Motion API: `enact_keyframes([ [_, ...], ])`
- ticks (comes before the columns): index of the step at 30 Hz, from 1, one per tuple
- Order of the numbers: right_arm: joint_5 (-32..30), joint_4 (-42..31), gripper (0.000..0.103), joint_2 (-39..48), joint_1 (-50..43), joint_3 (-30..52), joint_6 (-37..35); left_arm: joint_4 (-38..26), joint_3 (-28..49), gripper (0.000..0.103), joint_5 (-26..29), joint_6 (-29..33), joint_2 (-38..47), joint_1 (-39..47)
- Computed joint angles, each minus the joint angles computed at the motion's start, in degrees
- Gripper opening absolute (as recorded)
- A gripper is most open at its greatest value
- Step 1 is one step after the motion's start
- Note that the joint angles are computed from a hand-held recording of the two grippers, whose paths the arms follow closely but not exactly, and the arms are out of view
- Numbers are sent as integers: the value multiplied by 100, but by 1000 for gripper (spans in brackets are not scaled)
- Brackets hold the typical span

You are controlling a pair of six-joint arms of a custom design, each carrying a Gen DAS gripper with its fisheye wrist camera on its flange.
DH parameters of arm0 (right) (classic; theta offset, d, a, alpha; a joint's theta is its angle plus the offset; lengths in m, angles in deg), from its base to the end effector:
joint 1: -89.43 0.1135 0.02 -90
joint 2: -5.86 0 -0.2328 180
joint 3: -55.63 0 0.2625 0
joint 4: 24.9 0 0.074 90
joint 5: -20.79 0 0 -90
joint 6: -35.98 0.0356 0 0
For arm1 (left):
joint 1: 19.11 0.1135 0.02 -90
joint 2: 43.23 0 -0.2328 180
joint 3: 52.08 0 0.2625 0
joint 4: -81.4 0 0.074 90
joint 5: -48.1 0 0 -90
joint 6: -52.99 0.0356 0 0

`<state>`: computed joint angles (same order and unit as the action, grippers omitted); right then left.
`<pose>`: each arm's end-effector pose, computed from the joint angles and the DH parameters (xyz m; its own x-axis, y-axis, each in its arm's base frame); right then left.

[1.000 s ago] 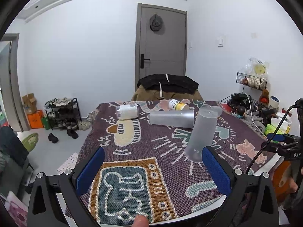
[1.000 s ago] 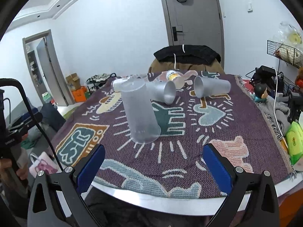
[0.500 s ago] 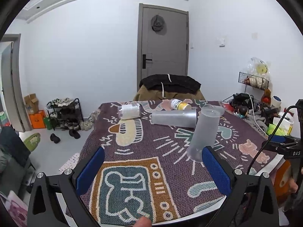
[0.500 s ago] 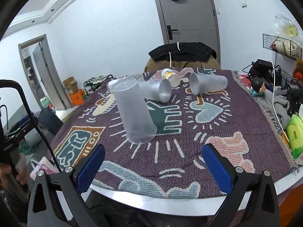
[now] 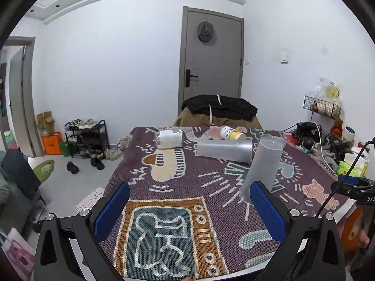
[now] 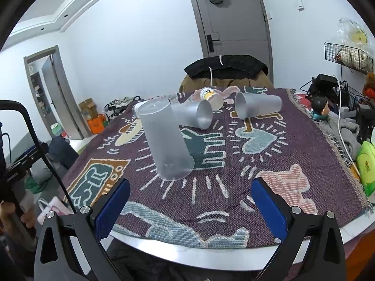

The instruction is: Flip cup upside down

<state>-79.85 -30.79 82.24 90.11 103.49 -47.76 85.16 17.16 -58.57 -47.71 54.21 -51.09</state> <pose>0.2856 0.0100 0.1528 -0.5796 0.1003 -0.8087 -0.1014 0.9758 0.1937 0.3277 -0.1925 0.1756 -0.3979 0.0388 -0.9166 0.2157 0.9750 -0.0524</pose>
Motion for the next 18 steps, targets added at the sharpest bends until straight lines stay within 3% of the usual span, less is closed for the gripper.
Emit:
enact_keyframes([
  [18,41,168,103,51,69,-61,4,9,-22,103,-102,130,11,-147],
])
